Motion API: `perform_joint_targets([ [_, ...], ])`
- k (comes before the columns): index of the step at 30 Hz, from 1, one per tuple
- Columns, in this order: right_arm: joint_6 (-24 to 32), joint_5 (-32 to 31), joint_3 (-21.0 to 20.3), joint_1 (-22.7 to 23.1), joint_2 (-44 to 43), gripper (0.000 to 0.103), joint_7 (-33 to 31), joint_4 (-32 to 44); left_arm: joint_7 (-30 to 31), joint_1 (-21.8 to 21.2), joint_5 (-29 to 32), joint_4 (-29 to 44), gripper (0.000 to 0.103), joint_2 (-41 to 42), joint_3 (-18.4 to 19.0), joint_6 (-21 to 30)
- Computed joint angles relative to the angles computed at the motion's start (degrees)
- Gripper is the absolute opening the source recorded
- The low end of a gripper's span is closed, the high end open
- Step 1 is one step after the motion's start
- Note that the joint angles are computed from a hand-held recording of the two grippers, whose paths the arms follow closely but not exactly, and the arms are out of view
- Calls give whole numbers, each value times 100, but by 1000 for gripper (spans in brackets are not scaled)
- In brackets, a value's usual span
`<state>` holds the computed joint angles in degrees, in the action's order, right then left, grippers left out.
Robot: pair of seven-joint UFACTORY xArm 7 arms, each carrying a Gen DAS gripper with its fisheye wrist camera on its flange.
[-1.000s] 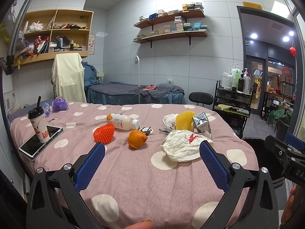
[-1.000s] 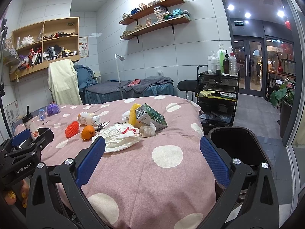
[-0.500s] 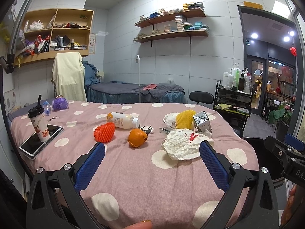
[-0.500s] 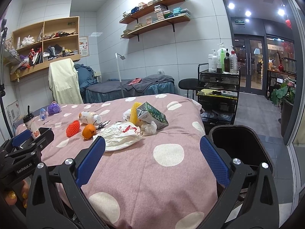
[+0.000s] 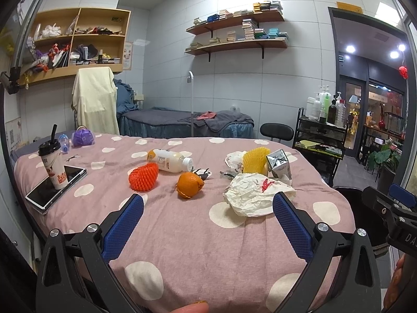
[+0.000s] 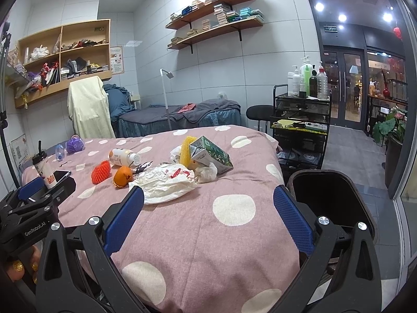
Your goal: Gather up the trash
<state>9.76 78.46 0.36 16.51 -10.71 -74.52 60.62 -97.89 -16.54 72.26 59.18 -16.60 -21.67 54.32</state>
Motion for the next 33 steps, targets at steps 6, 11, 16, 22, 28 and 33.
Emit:
perform_joint_targets([
  [6,209,-571,36,-43,80,98,383,28,34,11,-145,-42,97,0,79,-155],
  [11,836,-1587,71,-158,405,98,1139,257,268,65,-490,-158,97,15,281,-683],
  [16,1407,-2463,254,-332,949,98,1551,765,632,233,-971,-353,97,-41,390,-1033],
  [22,2096,-3606,621,-485,1724,98,1861,1698,1223,486,-1416,-579,97,-218,519,-1116],
  [28,1949,-5278,896,-215,2368,98,2333,2337,1915,872,-2199,-867,97,-330,927,-1867],
  [33,1703,-6873,808,162,2864,84,3106,2769,2791,1165,-2948,-786,97,-131,1188,-2190],
])
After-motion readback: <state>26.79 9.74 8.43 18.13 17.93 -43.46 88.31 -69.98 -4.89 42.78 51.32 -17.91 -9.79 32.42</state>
